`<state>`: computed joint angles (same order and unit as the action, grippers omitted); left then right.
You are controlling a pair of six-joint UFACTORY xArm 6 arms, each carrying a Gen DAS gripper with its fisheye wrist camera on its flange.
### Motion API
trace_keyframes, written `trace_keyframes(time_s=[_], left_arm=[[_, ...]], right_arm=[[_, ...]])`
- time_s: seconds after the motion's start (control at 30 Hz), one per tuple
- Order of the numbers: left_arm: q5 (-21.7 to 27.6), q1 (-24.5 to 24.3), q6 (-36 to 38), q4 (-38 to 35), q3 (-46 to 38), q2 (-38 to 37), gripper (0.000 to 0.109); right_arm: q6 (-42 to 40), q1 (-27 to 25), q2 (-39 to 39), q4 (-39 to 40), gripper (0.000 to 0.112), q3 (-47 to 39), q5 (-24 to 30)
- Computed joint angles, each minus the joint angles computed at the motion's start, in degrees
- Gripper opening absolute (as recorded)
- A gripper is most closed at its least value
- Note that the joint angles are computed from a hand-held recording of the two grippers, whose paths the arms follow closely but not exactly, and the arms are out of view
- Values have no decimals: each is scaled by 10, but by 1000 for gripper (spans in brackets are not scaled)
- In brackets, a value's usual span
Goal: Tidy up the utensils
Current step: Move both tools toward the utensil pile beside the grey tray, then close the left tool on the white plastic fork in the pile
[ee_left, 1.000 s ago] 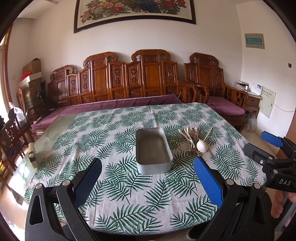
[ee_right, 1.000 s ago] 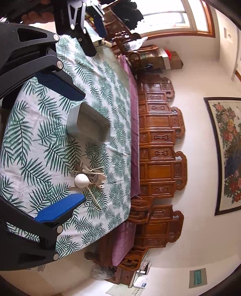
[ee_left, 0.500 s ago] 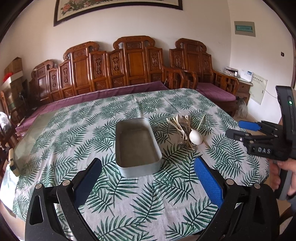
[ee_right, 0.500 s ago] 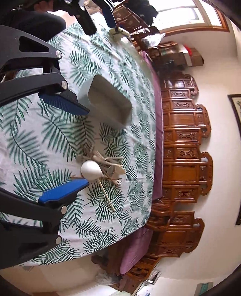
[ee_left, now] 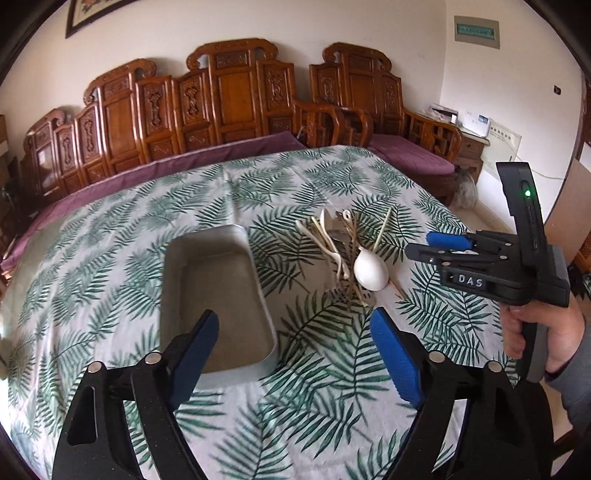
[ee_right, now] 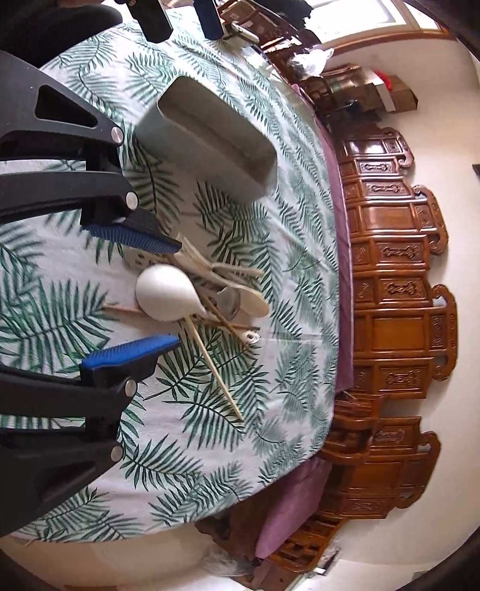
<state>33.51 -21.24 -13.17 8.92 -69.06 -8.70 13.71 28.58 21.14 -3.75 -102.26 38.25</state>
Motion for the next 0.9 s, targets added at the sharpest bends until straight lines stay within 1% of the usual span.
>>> trace_keyframes(time_s=[0.07,0.13,0.17,0.27,0.33,0.4,0.47,0.63,0.7,0.77,0.8,0.83,0.87,0.9], left_arm=[[13,-4,12,-17,-38,38,70],[22,-10,19,-17,-77,77,67],[26,-12,18,-9,-95,95,63],[48,-18,26,-4,-160,153,56],[62,-20,34,-12,-201,189,53],[82,-19,41,-27,-244,226,50],[112,-18,43,-40,-303,275,46],[171,-9,36,-67,-414,365,43],[201,-4,41,-84,-470,405,39],[239,2,36,-107,-544,454,33],[261,6,33,-121,-586,481,32],[288,11,27,-133,-633,511,29],[313,13,19,-135,-680,540,25],[329,15,16,-137,-712,560,24]], right_arm=[[-9,-7,12,14,46,-5,-2],[-13,-14,23,22,43,-10,-4],[-12,-18,28,28,43,-13,-6],[-23,-24,34,39,42,-16,-12],[-27,-25,36,32,42,-17,-13],[-32,-28,37,43,41,-18,-12],[-42,-31,37,51,40,-20,-11],[-49,-36,37,64,40,-20,-10],[-56,-37,38,71,39,-20,-9],[-58,-37,38,73,39,-22,-7],[-58,-36,37,74,39,-21,-7],[-59,-36,37,75,39,-21,-7],[-60,-36,38,77,39,-22,-6],[-60,-36,38,78,39,-22,-5]])
